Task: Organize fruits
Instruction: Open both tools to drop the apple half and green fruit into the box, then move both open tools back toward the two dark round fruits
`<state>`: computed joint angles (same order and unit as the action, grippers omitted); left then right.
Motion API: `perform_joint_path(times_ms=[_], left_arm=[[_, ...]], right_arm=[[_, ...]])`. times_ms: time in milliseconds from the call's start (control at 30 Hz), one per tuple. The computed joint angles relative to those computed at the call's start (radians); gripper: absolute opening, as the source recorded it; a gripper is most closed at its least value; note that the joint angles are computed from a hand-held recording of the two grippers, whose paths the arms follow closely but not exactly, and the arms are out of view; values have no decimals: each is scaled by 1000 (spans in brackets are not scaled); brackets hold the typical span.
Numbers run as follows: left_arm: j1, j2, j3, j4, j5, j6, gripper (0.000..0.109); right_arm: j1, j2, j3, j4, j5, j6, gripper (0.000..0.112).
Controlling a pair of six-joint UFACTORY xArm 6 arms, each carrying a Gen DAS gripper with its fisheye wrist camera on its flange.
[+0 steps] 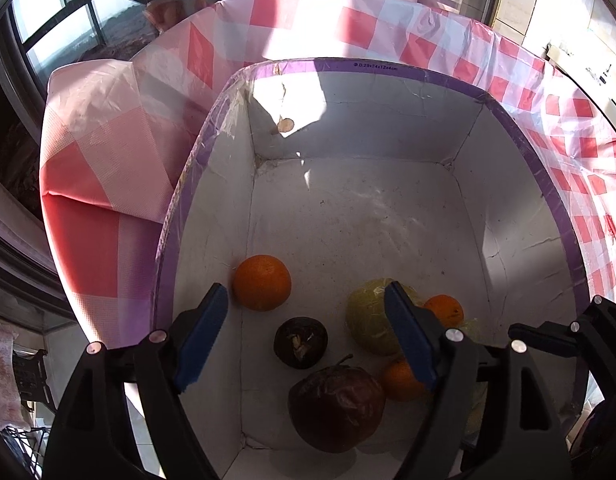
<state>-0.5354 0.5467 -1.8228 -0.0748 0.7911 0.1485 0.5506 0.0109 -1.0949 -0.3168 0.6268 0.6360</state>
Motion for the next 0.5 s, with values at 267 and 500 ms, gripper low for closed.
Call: perform_joint_path(times_ms=[267, 500], left_arm=[[-1, 2, -2, 7, 6, 2, 81], [2, -1, 4, 12, 8, -15, 83]], right_arm=[[1, 4, 2, -14, -19, 18, 72], [4, -12, 22, -10, -42, 12, 74]])
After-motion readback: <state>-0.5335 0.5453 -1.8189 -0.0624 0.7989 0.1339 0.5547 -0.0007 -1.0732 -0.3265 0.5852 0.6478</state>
